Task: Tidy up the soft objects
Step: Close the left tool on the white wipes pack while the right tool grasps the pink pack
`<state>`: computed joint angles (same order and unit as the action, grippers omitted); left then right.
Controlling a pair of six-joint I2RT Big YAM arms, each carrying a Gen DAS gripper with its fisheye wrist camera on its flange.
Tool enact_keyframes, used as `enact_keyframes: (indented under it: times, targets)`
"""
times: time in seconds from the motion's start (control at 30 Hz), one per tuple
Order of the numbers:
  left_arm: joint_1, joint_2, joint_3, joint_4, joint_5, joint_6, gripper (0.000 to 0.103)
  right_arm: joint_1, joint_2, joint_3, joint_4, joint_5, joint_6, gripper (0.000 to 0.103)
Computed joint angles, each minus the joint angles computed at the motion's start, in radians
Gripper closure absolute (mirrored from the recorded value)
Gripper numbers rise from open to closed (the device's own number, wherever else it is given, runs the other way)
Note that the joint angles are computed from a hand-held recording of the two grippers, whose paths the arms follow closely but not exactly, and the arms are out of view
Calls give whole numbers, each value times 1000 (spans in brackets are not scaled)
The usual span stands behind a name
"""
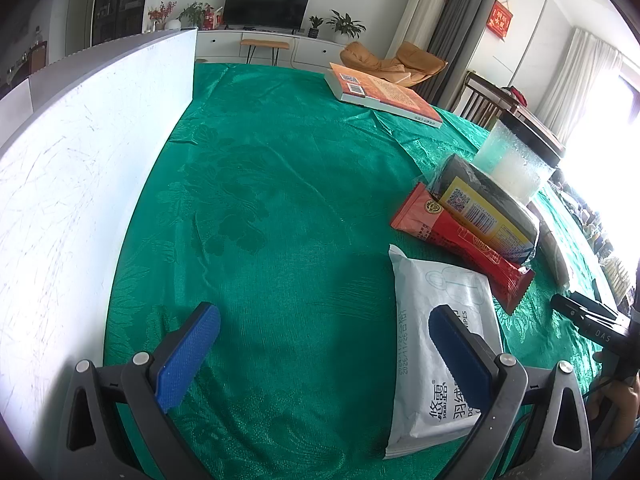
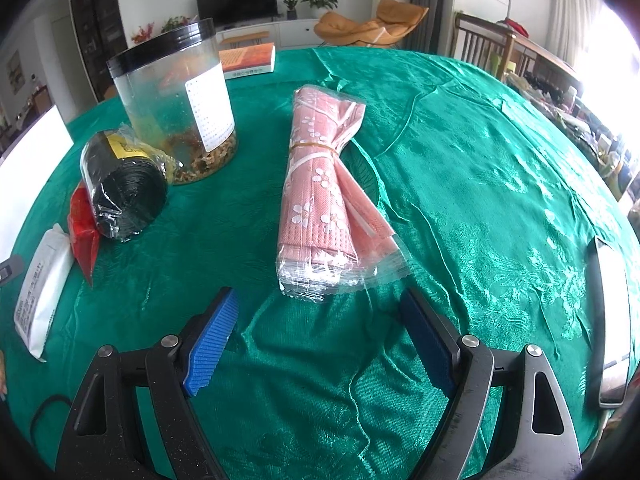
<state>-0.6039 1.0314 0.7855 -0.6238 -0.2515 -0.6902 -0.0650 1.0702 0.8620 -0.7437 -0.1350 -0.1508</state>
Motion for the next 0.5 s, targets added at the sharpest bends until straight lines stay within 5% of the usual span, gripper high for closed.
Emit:
enact_keyframes:
  times: [0.1, 0.2, 0.27, 0.33, 0.4, 0.5]
  targets:
    - [7, 4, 13, -20, 25, -12, 0, -2, 2, 1, 3, -7, 3, 18]
    - [44, -24, 13, 39, 234, -60, 0, -9, 4, 0, 6, -22, 6, 18]
    - [17, -11, 46, 34, 268, -59, 0, -11, 6, 2, 8, -26, 7, 18]
    - [-27, 59, 123, -47, 247, 31, 0, -12, 8, 3, 8, -24, 6, 18]
    - [-88, 138, 186, -131, 146, 116, 0, -11, 11, 5, 8, -22, 6, 18]
    - [-142, 226, 236, -228, 4, 127, 0, -13, 11, 5, 9, -30, 7, 18]
